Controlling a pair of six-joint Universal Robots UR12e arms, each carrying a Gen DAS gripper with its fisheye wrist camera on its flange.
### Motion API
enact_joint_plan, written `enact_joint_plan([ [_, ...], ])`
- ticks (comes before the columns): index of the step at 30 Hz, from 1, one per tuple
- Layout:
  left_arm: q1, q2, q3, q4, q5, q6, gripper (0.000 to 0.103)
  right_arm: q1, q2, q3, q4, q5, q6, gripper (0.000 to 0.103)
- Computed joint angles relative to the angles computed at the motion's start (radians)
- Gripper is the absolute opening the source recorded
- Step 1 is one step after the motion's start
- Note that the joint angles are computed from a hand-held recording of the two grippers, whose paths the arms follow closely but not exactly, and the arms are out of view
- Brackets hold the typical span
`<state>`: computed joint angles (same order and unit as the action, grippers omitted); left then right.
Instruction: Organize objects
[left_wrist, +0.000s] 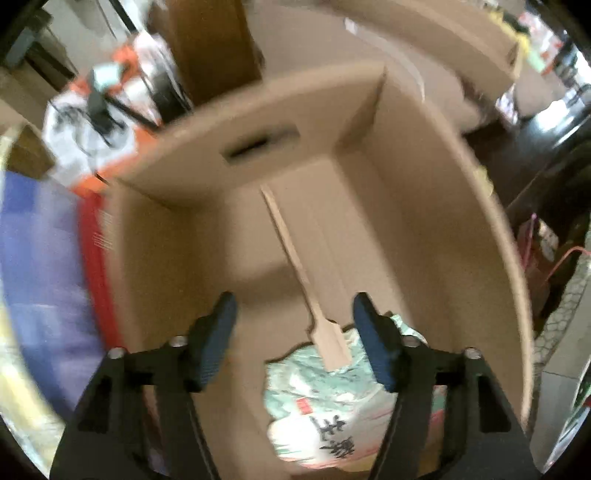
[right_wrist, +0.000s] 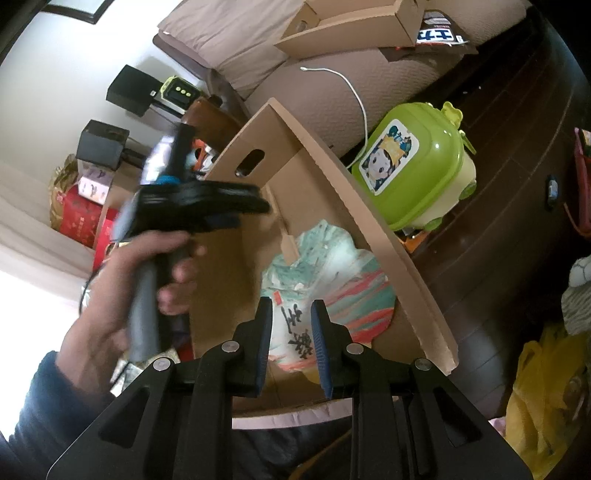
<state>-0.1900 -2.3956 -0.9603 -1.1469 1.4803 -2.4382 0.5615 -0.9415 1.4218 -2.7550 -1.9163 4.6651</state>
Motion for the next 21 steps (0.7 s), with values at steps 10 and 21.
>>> enact_joint_plan([
  [10,0.164,0.035,0.104,0.037,-0.259,-0.12,0.073,-0.002,0.007,-0.024,0.037,0.005,-0.021,0.022],
  [21,0.335,0.003,0.211,0.105,-0.192,-0.208,0.077,-0.005,0.018,-0.059,0.073,0.005,-0.058,0.022],
])
